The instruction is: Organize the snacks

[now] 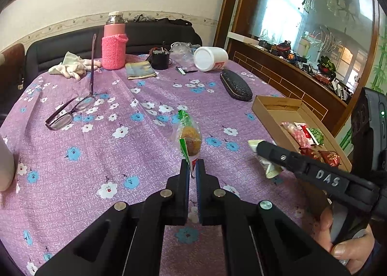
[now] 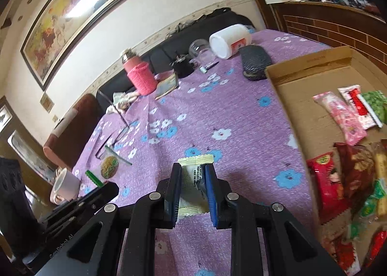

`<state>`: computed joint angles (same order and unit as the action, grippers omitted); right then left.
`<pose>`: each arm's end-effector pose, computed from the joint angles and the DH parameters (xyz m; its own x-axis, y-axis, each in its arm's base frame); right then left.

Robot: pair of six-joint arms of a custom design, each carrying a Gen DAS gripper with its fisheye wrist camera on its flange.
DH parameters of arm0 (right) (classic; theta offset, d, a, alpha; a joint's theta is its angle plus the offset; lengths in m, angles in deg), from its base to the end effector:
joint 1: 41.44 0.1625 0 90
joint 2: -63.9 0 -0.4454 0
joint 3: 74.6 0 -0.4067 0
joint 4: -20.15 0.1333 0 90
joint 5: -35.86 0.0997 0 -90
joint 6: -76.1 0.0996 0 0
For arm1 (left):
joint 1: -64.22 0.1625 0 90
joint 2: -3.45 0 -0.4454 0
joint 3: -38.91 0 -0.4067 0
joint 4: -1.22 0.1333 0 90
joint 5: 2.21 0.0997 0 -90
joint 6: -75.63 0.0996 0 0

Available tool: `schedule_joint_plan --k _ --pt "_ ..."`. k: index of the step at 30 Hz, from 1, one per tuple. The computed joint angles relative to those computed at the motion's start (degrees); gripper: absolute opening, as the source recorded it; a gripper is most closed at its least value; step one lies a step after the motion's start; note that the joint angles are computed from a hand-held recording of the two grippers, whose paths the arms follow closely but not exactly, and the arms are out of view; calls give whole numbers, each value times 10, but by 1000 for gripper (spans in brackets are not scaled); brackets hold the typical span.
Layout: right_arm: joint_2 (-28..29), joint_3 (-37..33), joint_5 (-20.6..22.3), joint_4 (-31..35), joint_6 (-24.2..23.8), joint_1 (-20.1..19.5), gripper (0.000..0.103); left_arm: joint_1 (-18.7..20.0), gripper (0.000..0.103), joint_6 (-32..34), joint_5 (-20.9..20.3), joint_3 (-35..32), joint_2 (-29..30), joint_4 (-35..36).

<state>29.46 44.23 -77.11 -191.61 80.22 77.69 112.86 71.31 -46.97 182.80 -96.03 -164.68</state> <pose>0.3463 -0.4275 -0.0027 -0.9450 -0.1908 0.2657 -0.3198 0.7098 -0.6277 -0.0708 -0.3891 0.3095 -0.8138 0.1382 -0.5644 0.5036 0.6523 -0.5665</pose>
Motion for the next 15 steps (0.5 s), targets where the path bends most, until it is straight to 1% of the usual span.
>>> schedule_joint_plan --k 7,10,15 --pt "-29 45 -9 -51 12 4 21 -16 4 -1 -6 5 -2 7" --pt "-48 69 -11 -66 16 -1 21 -24 4 -6 -9 5 -2 12" --pt "-83 105 -15 -103 16 -16 21 -53 5 -24 -4 6 2 29"
